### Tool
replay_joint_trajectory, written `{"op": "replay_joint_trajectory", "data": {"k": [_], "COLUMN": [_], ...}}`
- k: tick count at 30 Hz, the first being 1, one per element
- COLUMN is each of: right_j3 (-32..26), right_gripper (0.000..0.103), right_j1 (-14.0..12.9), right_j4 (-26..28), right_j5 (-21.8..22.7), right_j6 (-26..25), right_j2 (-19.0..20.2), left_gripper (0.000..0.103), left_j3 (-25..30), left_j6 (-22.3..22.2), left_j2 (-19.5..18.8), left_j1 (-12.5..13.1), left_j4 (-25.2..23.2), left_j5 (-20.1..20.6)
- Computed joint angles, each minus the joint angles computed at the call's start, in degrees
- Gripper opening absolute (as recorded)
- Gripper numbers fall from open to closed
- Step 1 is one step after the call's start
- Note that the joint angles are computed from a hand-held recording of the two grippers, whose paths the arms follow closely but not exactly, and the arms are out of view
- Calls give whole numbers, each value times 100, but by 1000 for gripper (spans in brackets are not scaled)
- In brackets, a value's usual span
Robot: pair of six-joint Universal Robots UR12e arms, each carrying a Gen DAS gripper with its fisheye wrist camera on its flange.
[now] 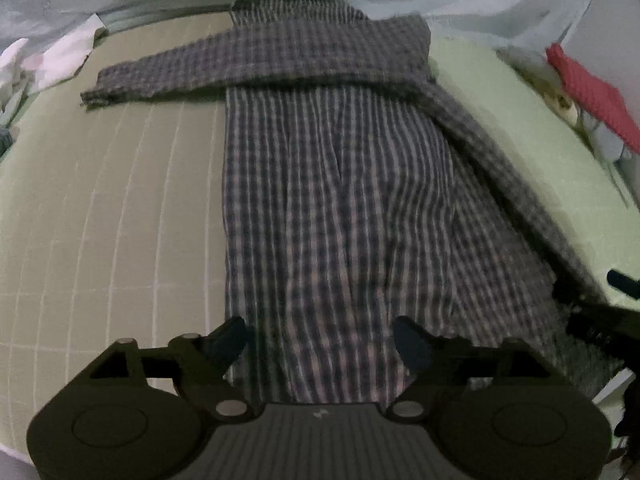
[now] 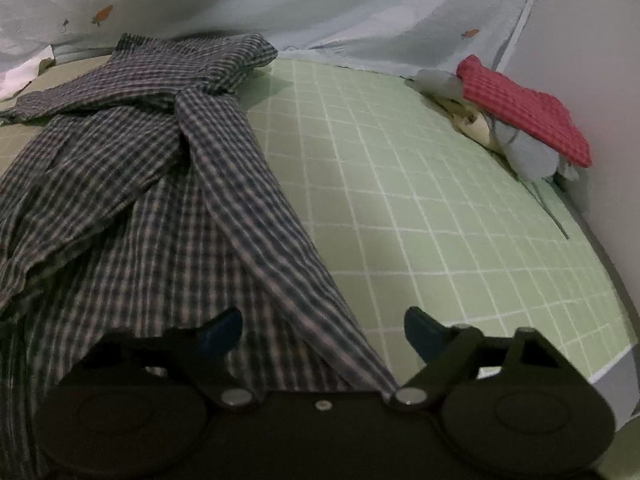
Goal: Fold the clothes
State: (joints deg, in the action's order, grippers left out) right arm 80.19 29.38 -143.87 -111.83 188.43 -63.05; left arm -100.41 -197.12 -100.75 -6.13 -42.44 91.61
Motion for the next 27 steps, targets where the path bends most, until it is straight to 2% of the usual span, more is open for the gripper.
{"op": "replay_joint_trajectory", "data": {"k": [1,3,6,8,10,11,12,15,20,27], "right_j3": [38,111,198,251,310,342,370,442,428,402], "right_gripper": [77,62,47,40,28,15,10,5,4,4], "right_j1": [-13,-36,-60,-75,-92,-102,-109,-124,-176,-336], "right_j4": [-19,-63,-140,-189,-253,-287,-323,-464,-546,-672], "right_j5": [37,113,230,302,410,470,506,582,976,2406], "right_j6": [5,14,19,14,4,2,3,22,140,1124], "right_j2": [-26,-75,-136,-173,-209,-228,-245,-296,-371,-414], "left_gripper": [85,89,93,96,97,98,98,101,103,103], "left_j3": [4,16,34,18,-22,-40,-43,-15,-28,-38], "left_j6": [-9,-65,-175,-223,-269,-278,-255,-119,-24,125], "left_j2": [-1,-7,-22,-21,-9,-4,-7,-42,-47,-47], "left_j1": [-14,-35,-41,-37,-36,-49,-66,-119,-142,-131], "left_j4": [-94,-342,-598,-625,-578,-560,-572,-649,-654,-637], "left_j5": [28,58,106,125,145,174,216,363,420,373]}}
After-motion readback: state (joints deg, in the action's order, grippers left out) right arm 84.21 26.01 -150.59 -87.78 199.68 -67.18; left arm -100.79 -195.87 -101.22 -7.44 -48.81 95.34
